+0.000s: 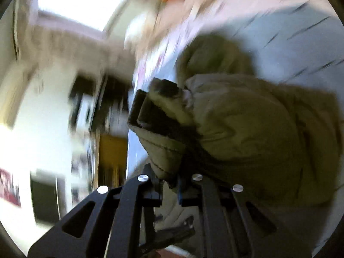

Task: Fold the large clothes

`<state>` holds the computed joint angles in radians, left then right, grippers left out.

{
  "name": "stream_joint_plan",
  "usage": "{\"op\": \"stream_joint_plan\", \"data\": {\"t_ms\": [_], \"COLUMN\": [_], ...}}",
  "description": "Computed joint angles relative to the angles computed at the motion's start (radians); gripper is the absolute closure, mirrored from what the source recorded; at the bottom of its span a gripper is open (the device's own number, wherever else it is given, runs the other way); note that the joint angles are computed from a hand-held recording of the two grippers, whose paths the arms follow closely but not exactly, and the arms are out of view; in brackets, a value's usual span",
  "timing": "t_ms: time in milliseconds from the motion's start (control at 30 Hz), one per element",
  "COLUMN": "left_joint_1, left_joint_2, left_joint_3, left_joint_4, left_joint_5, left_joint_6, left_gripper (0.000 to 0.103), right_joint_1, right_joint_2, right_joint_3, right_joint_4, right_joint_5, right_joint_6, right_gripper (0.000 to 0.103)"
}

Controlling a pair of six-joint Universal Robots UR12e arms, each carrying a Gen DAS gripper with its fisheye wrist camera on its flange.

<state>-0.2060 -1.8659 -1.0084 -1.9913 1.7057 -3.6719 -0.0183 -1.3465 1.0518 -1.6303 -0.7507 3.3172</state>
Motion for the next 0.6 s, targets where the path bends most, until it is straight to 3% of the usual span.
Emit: {"op": "stream_joint_plan", "data": {"t_ms": [33,67,133,167,233,300,367,400,467,500,600], "left_joint_1": [0.025,0.043,0.069,0.079,0.091,0.1,0.093,0.085,0.063,0.048,0.017], "left_joint_2": [0.03,0.048,0.075,0.081,0.096,0.103,0.093,0.084,0.061,0.041,-0.025], "left_joint_3": [-0.028,-0.049,-0.088,-0.094,-0.113,-0.129,-0.123,-0.131,-0.121,-0.107,-0.063], "left_joint_4": [-0.001,-0.001,0.013,0.018,0.041,0.067,0.095,0.131,0.163,0.163,0.115], "left_joint_5": [0.016,0.032,0.051,0.051,0.039,0.033,0.024,0.017,0.015,0.017,-0.013], "left_joint_6": [-0.002,-0.004,-0.009,-0.017,-0.023,-0.007,0.008,0.023,0.058,0.086,0.139], "left_gripper": [0.007,0.007,0.007,0.007,0.007,0.007,0.007,0.007,0.007,0.007,0.007], "right_joint_1": [0.041,0.088,0.161,0.176,0.186,0.169,0.119,0.098,0.053,0.023,-0.052], "right_joint_2": [0.028,0.058,0.089,0.09,0.052,0.032,-0.018,-0.057,-0.089,-0.108,-0.11], "right_joint_3": [-0.043,-0.09,-0.137,-0.132,-0.078,-0.074,-0.02,0.045,0.127,0.152,0.175], "right_joint_4": [0.081,0.181,0.329,0.343,0.305,0.332,0.323,0.268,0.129,0.107,0.155], "right_joint_5": [-0.027,-0.084,-0.207,-0.214,-0.239,-0.221,-0.216,-0.235,-0.318,-0.367,-0.411], "right_joint_6": [-0.045,-0.103,-0.157,-0.153,-0.127,-0.147,-0.166,-0.155,-0.062,0.001,0.118], "right_gripper": [0.087,0.078,0.045,0.025,0.02,0.006,0.005,0.005,0.005,0.005,0.008]}}
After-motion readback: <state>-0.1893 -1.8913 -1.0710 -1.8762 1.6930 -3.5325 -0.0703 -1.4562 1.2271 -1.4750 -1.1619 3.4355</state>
